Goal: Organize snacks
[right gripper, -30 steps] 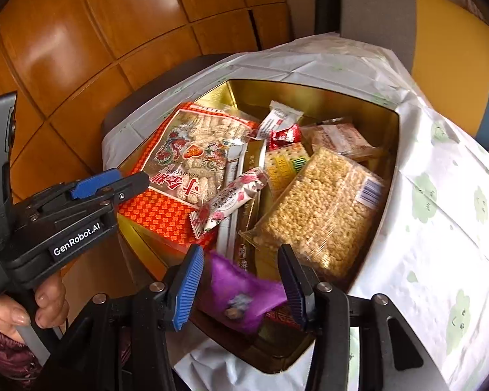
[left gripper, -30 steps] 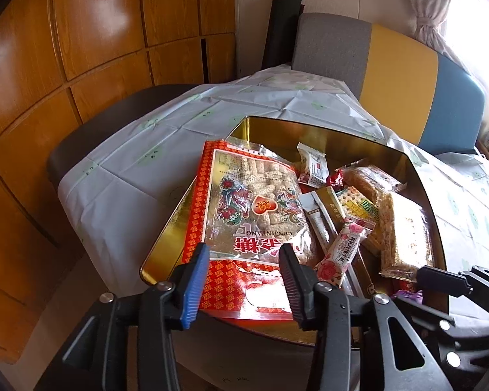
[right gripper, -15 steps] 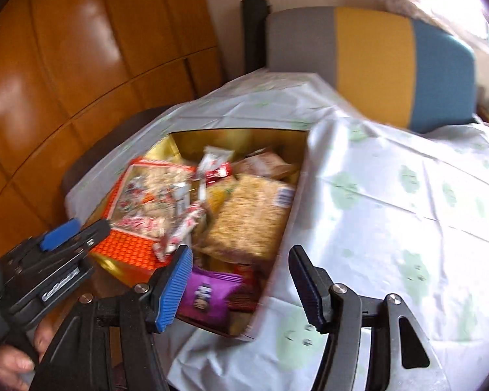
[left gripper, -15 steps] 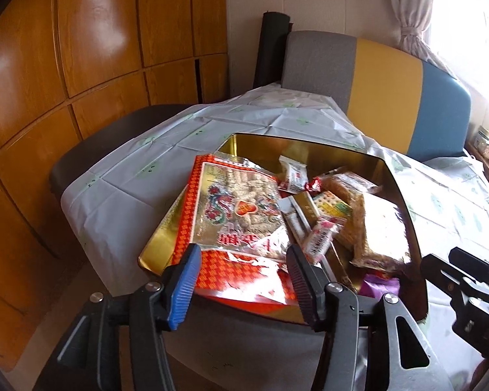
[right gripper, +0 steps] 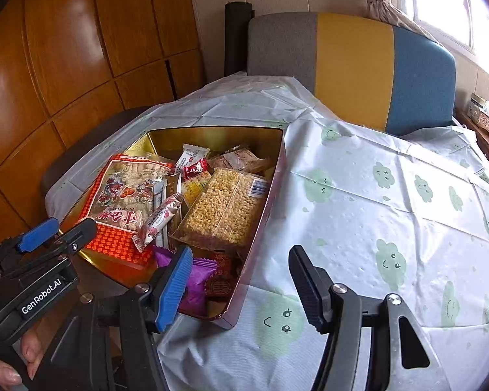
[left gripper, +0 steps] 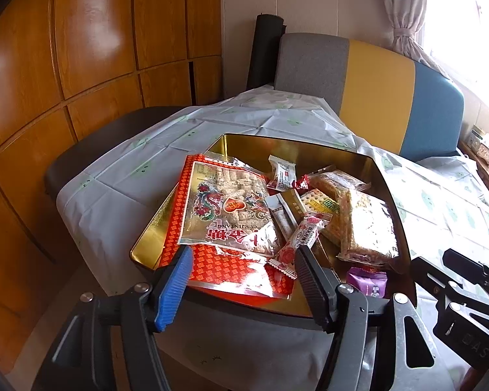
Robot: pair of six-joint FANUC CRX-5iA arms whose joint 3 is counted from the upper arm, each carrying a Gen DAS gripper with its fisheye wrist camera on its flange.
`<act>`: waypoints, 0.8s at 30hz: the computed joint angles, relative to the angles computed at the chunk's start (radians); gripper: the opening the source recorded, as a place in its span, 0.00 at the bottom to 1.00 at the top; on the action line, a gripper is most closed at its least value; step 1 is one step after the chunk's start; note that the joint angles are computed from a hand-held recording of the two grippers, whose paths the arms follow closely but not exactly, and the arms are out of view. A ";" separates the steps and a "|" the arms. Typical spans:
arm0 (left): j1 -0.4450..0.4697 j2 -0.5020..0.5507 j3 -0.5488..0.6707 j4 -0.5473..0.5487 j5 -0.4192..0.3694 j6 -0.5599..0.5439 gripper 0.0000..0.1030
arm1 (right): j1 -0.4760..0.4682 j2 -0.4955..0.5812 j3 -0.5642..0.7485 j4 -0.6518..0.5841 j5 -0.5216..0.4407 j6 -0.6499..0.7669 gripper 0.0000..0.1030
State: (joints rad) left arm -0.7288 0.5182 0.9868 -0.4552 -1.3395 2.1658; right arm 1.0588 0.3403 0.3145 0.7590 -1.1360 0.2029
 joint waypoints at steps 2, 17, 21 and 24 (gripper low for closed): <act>0.001 -0.001 -0.001 -0.001 0.001 0.000 0.64 | 0.001 -0.001 0.000 0.000 0.000 0.000 0.61; 0.000 -0.003 0.000 -0.009 0.000 0.001 0.66 | 0.008 0.014 0.019 0.011 -0.009 0.014 0.61; -0.001 -0.003 0.000 -0.011 0.001 0.001 0.67 | 0.008 0.014 0.019 0.011 -0.010 0.013 0.61; -0.002 -0.003 0.003 -0.012 0.000 0.003 0.67 | 0.008 0.015 0.020 0.011 -0.011 0.013 0.61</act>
State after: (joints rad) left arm -0.7303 0.5152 0.9895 -0.4675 -1.3394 2.1684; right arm 1.0671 0.3548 0.3347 0.7697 -1.1475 0.2155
